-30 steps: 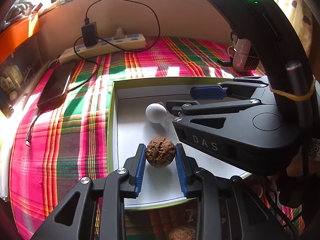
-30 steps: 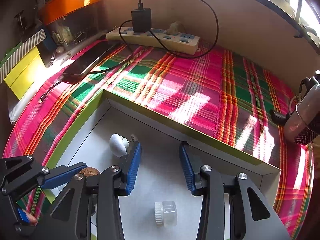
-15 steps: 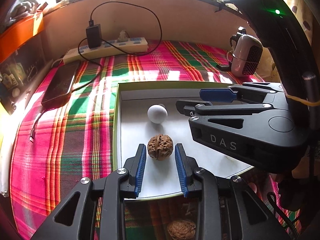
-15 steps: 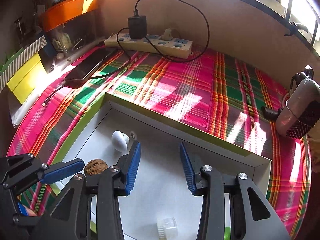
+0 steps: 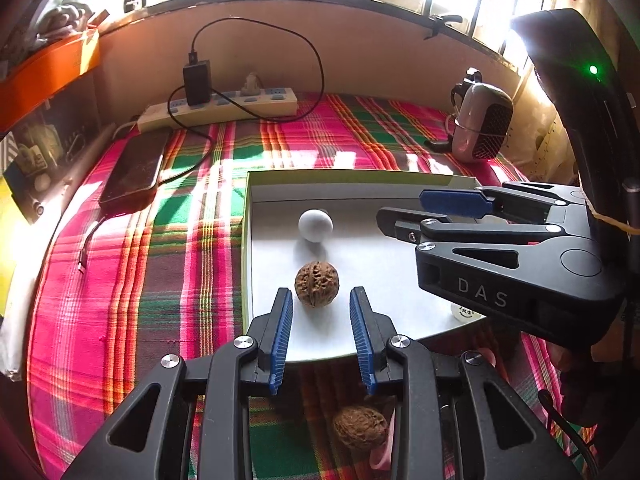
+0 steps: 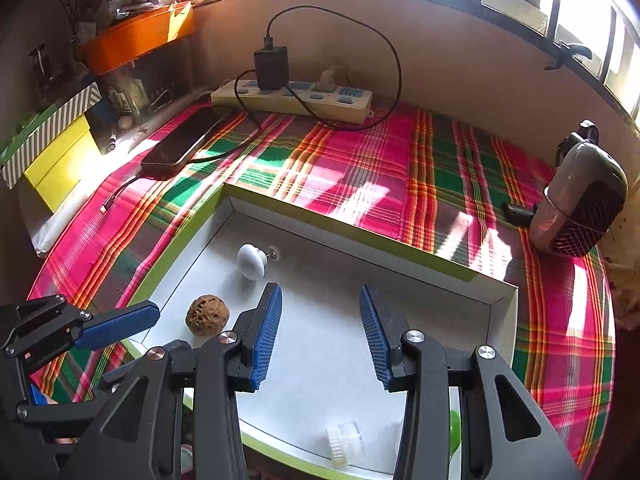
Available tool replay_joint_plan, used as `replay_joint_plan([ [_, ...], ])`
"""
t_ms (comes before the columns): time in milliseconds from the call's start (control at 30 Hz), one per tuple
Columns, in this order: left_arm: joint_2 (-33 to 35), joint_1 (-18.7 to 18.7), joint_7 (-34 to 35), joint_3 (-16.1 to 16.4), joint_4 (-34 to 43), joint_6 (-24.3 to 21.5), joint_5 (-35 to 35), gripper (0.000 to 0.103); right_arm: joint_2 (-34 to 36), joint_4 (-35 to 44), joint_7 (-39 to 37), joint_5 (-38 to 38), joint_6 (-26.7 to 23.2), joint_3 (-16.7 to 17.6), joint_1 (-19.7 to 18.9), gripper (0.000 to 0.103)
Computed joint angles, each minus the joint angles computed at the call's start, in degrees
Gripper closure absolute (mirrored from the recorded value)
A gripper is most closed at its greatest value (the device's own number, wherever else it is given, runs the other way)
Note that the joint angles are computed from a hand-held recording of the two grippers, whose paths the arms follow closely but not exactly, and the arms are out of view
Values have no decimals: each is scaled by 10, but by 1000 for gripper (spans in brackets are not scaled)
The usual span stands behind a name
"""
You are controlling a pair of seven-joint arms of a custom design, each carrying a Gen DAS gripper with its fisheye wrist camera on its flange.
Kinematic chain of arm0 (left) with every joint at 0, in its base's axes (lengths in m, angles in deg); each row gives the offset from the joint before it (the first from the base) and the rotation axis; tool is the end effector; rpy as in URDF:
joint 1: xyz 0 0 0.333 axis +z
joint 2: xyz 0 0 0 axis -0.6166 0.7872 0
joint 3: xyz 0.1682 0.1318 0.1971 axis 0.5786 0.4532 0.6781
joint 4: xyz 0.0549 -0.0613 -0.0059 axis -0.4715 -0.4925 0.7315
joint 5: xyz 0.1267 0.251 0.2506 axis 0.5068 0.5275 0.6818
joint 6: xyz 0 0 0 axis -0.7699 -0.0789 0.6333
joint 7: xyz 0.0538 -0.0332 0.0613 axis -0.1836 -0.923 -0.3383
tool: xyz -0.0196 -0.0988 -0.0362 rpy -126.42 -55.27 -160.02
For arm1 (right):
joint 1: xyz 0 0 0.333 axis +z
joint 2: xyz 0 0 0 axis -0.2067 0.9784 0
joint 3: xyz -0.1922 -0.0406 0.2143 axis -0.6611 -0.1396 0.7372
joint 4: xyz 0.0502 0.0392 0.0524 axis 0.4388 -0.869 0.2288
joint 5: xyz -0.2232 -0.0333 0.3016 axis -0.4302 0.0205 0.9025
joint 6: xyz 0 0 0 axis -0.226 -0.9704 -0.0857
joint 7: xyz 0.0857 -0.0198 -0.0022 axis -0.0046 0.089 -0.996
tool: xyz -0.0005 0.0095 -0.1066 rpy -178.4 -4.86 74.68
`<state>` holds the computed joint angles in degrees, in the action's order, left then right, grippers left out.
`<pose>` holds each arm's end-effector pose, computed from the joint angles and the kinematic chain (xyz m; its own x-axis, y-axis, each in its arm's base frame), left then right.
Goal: Organize objects
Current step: 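Withdraw both grippers from the box toward the remaining objects on the cloth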
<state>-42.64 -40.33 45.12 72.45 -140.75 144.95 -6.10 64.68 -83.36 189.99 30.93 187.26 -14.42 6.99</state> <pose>0.5279 -0.0785 0.3568 -0.1143 -0.9861 0.1209 -0.7614 0.0088 -0.6483 0.6091 0.2789 0.3988 0.3620 -0.9320 0.0198 -0.7402 -0.3003 -0.6016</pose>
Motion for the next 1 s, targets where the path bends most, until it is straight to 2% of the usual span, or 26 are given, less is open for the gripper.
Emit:
replay_joint_plan([
  [100,-12,6,35,-11,-10,3,-41,75,-17,-23,13,-7,11,-5,4,61],
  [233,-26,-1,94,-11,-19,3,-112,75,-44,-62,37,-19,31,-11,7,61],
  [500,-61,-42,219,18,-44,3,-266,75,-108,-159,89,-52,76,-18,9,61],
  [567,-70,-54,270,28,-45,1,-324,75,-126,-185,99,-56,92,-17,6,61],
  [700,-87,-70,332,42,-54,-1,-395,75,-157,-228,143,-100,109,-27,12,61],
  [900,-101,-77,373,48,-66,-9,-444,75,-199,-292,185,-142,136,-22,3,61],
  [1000,-103,-76,378,47,-71,-14,-451,75,-215,-324,176,-122,156,-14,-5,61],
])
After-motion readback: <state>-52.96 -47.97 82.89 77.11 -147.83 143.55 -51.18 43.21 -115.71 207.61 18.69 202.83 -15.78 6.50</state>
